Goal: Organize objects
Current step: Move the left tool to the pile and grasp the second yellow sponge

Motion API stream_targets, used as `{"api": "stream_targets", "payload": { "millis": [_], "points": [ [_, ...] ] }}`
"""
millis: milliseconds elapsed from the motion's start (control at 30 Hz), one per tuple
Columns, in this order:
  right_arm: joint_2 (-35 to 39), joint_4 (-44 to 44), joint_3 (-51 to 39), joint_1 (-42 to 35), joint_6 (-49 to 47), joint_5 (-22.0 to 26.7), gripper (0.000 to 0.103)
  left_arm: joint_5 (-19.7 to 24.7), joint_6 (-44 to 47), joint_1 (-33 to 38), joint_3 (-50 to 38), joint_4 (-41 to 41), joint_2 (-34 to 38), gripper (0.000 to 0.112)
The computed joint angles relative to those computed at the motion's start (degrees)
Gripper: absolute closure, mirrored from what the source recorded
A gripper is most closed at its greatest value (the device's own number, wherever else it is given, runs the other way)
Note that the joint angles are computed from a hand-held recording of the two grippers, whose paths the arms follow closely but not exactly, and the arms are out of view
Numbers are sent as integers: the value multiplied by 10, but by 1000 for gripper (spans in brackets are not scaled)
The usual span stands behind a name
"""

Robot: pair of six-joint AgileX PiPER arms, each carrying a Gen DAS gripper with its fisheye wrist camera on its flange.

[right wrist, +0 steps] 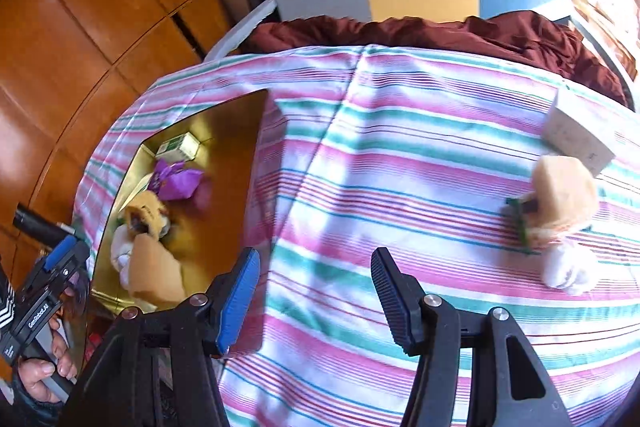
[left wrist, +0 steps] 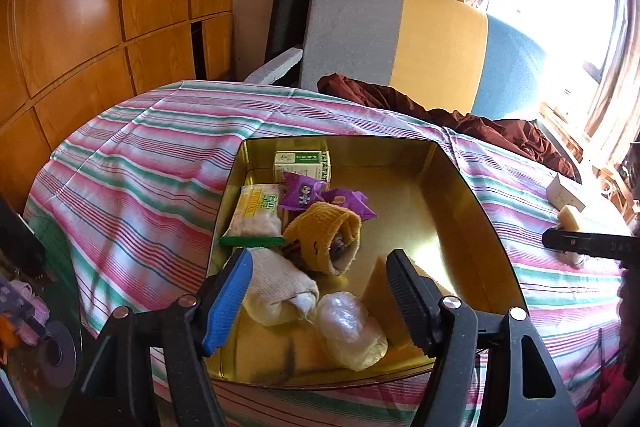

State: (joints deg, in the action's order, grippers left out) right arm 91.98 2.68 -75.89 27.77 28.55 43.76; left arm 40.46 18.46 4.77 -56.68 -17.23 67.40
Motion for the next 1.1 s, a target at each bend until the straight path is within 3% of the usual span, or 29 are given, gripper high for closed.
{"api": "stream_targets", "payload": {
  "millis": [233, 433, 533, 600, 900, 1100],
  "points": [
    [-79, -22, 75, -152, -1, -9, 44, -4, -46, -90, -26, 41, 11, 39],
    [-125, -32, 155, -318, 32, -68, 44, -7, -96, -187, -54, 77, 36, 38],
    [-138, 81, 215, -409, -25, -110, 44, -3, -130, -241, -76, 100, 63, 38],
    [-133, 152, 224, -451, -60, -98, 44, 0, -152, -277, -92, 113, 84, 38],
    [-124, 249, 228, -481, -141, -88, 44, 1, -207, -427, -194, 168, 201, 38],
    [-119, 296, 231, -494, -180, -79, 44, 48, -136, -490, -346, 159, 332, 31]
  ]
}}
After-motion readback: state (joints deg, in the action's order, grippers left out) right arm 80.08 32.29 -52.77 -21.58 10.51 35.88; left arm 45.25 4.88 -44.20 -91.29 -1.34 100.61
